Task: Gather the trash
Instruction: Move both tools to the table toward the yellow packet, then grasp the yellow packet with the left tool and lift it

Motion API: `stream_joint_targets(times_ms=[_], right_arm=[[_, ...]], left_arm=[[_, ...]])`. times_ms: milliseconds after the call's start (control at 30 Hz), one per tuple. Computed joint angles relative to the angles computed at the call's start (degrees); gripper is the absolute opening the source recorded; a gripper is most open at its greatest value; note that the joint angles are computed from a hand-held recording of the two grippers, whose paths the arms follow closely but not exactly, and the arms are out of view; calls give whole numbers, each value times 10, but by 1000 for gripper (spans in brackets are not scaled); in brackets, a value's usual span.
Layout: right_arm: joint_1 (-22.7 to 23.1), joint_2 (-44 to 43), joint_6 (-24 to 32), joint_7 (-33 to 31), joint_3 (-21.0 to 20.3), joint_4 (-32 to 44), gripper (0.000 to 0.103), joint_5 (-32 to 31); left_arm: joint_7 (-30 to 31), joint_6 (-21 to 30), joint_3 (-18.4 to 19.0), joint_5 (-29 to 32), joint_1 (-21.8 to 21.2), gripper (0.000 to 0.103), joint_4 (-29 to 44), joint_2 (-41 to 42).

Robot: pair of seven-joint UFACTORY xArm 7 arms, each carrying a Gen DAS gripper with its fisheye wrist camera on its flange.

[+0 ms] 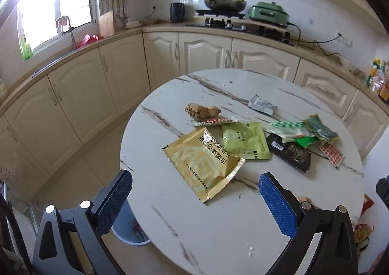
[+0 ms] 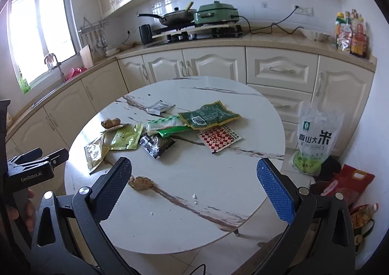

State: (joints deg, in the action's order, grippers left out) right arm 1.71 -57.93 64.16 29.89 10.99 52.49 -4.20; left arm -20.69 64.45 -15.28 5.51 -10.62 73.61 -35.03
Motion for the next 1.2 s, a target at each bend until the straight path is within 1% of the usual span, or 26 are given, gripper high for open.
stream_joint_targets(times_ms=[133, 167, 267, 300, 333, 400, 433, 567, 667, 733, 800, 833, 867, 900, 933, 1000, 1033, 1100, 1133, 1167, 1200], right_arm=[[4, 28, -25, -19, -23, -16, 103, 3], [5, 36, -31, -23, -28, -18, 103, 5], [3, 61, -50, -37, -44, -20, 103, 8], [3, 68, -57, -41, -47, -20, 103, 9], [2, 76, -63, -46, -51, -20, 103, 10], [-2, 92, -72, -54, -54, -17, 103, 8], [-2, 100, -76, -57, -57, -16, 103, 9], [-2, 130, -93, -71, -65, -9, 103, 16], [2, 157, -109, -81, -66, 2, 103, 22], [6, 174, -118, -88, -63, 11, 103, 24], [11, 190, -121, -92, -60, 22, 103, 26], [15, 198, -126, -94, -57, 28, 103, 29], [19, 205, -128, -96, -55, 33, 103, 31], [21, 213, -129, -96, -52, 41, 103, 31], [25, 223, -132, -97, -47, 49, 103, 30], [31, 239, -134, -100, -43, 62, 103, 31], [35, 247, -134, -100, -40, 69, 103, 30], [42, 263, -134, -99, -36, 80, 103, 32], [46, 271, -131, -100, -32, 87, 103, 31], [50, 279, -132, -99, -29, 93, 103, 32], [55, 288, -129, -98, -26, 100, 103, 32]], left_arm=[[-19, 3, -8, 17, 15, 102, 45, 84], [-25, 10, -11, 27, 17, 102, 59, 105], [-45, 16, -10, 56, 15, 102, 84, 148], [-43, 10, -2, 51, 7, 102, 86, 157], [-47, 6, 1, 52, 2, 102, 79, 158], [-54, 9, 2, 71, -2, 102, 87, 173], [-54, 1, 6, 70, -6, 102, 83, 176], [-38, -29, 32, 36, -23, 101, 54, 175], [-13, -65, 43, 31, -26, 99, 19, 156], [6, -85, 48, 20, -28, 93, -4, 141], [30, -106, 54, 7, -32, 79, -22, 130], [39, -111, 56, 2, -31, 76, -29, 124], [49, -119, 58, -5, -33, 68, -35, 122], [57, -123, 58, -10, -33, 60, -37, 120], [63, -123, 58, -15, -34, 56, -36, 121], [74, -125, 59, -25, -33, 43, -39, 116], [79, -127, 60, -29, -33, 40, -42, 113], [83, -131, 63, -37, -30, 26, -48, 107], [90, -131, 67, -45, -31, 25, -52, 103], [95, -134, 71, -52, -31, 18, -57, 98], [100, -137, 76, -62, -32, 14, -63, 93]])
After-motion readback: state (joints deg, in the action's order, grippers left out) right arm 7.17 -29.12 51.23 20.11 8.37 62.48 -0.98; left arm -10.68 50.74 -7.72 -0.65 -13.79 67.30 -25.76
